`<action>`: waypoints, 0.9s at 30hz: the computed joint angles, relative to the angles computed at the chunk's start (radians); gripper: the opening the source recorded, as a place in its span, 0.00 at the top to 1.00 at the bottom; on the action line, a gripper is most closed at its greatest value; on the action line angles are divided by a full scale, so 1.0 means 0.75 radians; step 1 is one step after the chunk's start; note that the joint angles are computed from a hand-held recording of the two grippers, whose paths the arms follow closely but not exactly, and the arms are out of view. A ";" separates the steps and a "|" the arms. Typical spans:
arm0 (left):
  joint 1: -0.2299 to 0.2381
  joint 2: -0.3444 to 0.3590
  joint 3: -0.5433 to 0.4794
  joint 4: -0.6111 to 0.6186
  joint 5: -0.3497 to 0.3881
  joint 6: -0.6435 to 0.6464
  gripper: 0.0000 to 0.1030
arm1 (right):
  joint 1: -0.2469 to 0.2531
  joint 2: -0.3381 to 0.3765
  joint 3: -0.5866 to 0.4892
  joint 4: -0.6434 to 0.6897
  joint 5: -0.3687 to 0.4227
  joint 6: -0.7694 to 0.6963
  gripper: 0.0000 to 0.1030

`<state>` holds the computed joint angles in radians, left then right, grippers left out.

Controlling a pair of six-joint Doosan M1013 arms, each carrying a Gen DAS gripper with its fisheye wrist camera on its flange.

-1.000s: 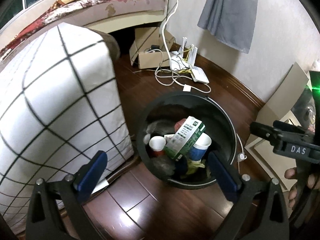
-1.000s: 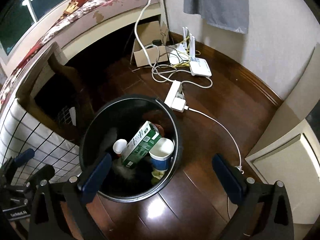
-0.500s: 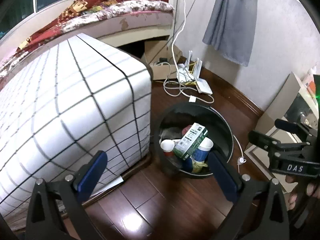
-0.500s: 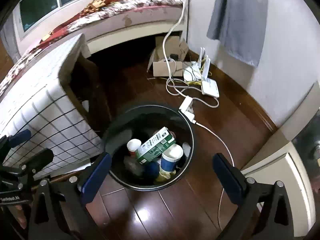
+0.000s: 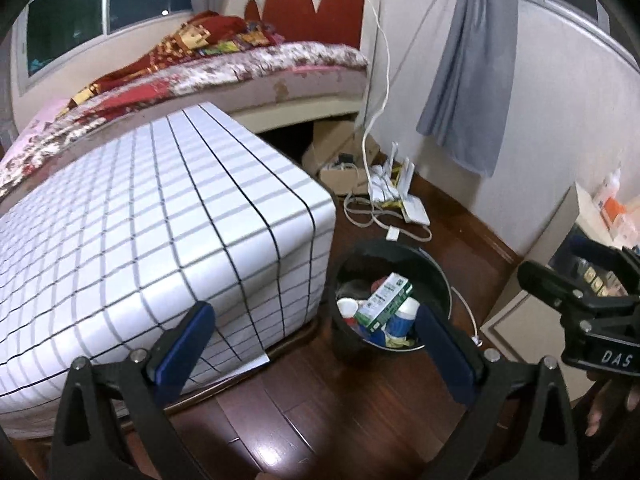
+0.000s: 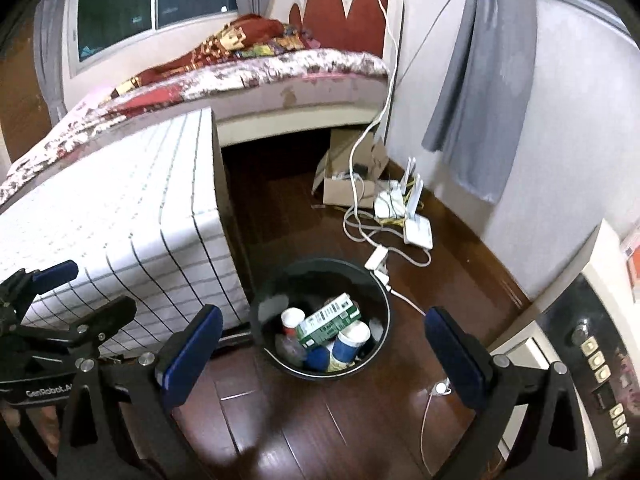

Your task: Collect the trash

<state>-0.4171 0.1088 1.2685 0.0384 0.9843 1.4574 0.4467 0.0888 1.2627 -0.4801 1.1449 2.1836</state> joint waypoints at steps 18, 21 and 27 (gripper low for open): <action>-0.039 -0.168 0.069 0.263 -0.172 -0.183 0.01 | 0.181 -0.083 -0.069 -0.257 0.023 0.114 0.01; -0.037 -0.192 0.084 0.281 -0.192 -0.225 0.01 | 0.202 -0.090 -0.072 -0.300 0.028 0.106 0.01; -0.042 -0.208 0.090 0.287 -0.223 -0.201 0.01 | 0.214 -0.094 -0.081 -0.327 0.028 0.113 0.01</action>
